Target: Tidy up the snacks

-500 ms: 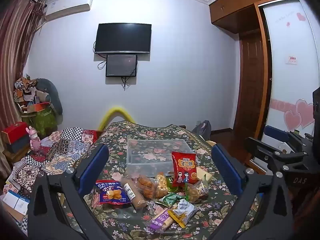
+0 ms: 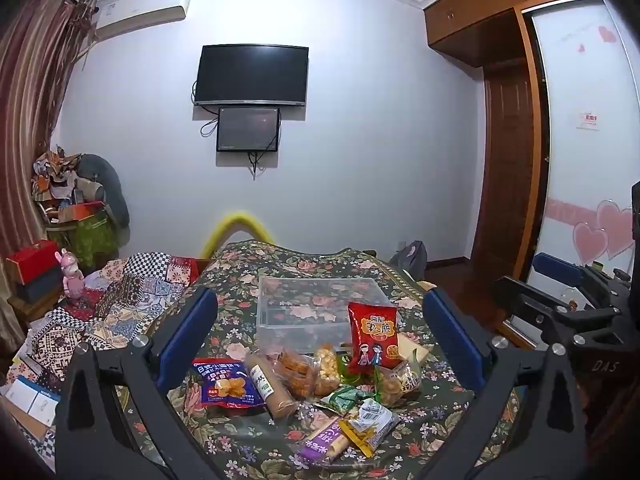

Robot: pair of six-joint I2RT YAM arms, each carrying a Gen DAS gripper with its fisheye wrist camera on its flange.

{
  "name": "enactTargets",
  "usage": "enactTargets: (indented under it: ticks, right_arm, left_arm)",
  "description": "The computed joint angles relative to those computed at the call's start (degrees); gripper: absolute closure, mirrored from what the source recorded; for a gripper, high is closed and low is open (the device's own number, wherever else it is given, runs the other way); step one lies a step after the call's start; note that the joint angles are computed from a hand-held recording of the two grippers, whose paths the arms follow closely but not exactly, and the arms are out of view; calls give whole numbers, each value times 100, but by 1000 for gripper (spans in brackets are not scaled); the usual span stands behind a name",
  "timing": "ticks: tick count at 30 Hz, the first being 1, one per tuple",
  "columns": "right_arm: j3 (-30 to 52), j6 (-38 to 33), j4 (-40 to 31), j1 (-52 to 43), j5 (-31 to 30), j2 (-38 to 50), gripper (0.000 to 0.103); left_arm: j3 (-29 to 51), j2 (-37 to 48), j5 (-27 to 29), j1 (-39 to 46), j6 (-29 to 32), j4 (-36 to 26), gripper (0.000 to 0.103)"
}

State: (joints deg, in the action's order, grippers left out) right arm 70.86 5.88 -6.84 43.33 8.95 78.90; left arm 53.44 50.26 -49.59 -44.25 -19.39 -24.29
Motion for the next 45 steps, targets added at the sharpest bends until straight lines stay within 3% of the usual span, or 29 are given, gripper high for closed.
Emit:
enactTargets:
  ticks: [45]
  right_arm:
    - [35, 189, -23, -44, -108, -11, 0]
  left_arm:
    - [10, 26, 158, 80, -101, -52, 0]
